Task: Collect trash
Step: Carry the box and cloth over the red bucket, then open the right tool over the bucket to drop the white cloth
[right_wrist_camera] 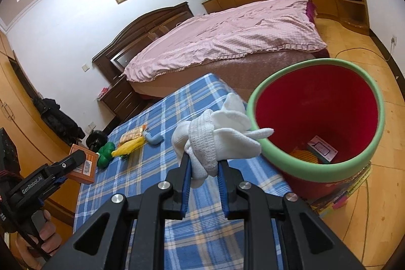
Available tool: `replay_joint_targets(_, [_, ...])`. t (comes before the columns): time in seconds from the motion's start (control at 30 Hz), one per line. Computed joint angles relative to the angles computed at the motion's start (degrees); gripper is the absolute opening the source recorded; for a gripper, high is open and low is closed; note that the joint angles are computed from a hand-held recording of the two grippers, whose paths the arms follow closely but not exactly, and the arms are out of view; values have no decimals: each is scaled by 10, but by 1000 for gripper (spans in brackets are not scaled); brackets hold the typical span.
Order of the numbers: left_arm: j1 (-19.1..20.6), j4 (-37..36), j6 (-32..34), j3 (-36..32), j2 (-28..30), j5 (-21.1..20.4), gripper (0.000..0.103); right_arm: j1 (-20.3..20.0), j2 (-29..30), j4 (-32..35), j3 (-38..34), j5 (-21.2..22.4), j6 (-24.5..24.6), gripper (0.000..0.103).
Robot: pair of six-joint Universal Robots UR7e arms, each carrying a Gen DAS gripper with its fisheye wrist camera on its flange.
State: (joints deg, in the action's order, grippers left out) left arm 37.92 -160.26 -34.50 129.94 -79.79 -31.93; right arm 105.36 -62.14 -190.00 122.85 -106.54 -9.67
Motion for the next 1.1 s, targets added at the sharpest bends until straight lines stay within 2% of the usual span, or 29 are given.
replay_joint_targets(0.43, [16,-83,102,-60,99,-59,51,-35,-24,-13,0,-14,5,22])
replay_joint_targets(0.87, [32,-94,179,-145,199,-124,51,-81,-41,-13,-14,-40,-4,22])
replay_joint_targets(1.1, [42,-85,201,-188,248,-159,51,-101,-45,-11,-19,-55,-12,27])
